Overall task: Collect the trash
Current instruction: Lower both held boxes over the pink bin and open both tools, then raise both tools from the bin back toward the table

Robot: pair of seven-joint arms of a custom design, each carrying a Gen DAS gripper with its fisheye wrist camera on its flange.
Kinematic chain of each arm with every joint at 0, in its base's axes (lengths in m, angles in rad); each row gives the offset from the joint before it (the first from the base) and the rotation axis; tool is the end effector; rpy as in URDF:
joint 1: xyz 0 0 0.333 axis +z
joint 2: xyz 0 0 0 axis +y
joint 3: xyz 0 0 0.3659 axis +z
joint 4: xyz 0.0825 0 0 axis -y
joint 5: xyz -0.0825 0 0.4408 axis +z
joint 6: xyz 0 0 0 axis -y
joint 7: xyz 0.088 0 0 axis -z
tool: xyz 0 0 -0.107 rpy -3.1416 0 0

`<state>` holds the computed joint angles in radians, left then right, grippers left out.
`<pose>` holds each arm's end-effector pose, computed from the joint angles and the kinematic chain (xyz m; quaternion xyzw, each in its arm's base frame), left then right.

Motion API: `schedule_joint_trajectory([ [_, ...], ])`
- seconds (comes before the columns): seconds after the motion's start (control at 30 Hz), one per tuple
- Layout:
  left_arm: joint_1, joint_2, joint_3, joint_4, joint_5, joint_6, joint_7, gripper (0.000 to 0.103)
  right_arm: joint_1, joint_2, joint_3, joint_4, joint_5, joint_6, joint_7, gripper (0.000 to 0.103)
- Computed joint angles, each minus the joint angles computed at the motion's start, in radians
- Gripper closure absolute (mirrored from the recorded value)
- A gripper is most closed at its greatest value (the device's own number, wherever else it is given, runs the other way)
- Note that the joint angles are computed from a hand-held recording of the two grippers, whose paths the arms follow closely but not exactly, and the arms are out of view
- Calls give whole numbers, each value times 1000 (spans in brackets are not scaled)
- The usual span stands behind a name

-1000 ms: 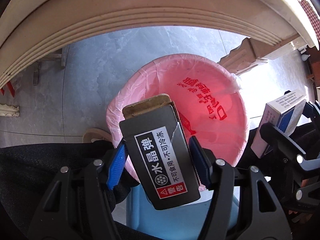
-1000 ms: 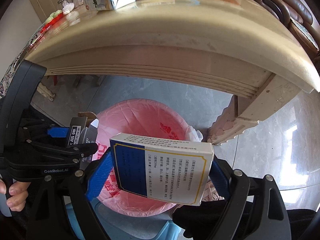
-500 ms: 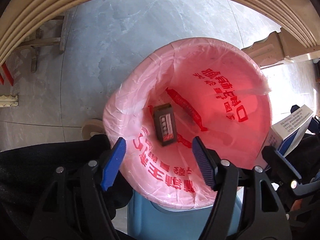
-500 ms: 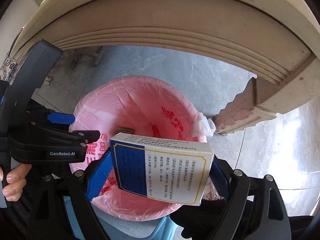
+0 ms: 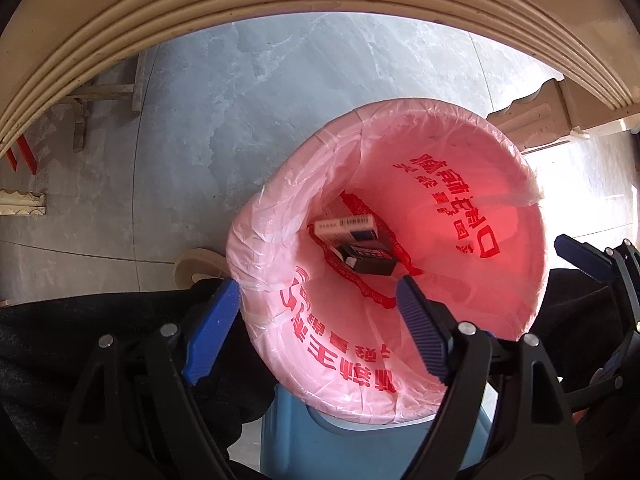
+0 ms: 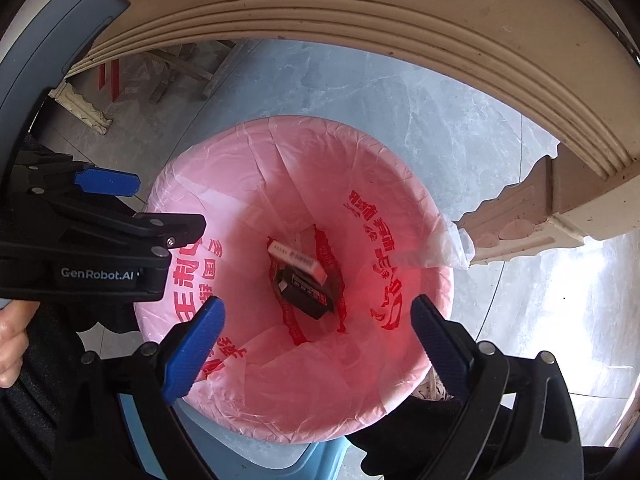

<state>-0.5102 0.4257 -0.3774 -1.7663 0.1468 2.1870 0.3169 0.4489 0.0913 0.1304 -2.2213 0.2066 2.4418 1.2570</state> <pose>0.4781 -0.5385 0.3538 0.8093 -0.5871 0.0092 0.0191 0.5000 0.3267 0.3586 -0.9107 0.4006 0.0224 0.0979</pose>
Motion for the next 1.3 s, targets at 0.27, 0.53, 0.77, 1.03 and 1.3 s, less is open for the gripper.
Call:
schedule_joint_trajectory([
  [0.27,-8,1,5,8,19,-15,-11,24,-4,-7,0,0,21,1,-2,11],
  [0.53,-35,-11,15,30,81,-63,-38,24,-11,-32,1,-14,49,14,-12,11],
  [0.77,-58,-33,20,38,127,-107,-75,24,-20,-80,4,-47,67,32,-13,11],
  [1.03,-80,-124,17,29,182,-180,-128,24,-43,-190,2,-77,157,12,-53,11],
  [1.3,-64,-263,9,72,176,-302,-63,23,-85,-310,-28,1,248,-50,-158,11],
])
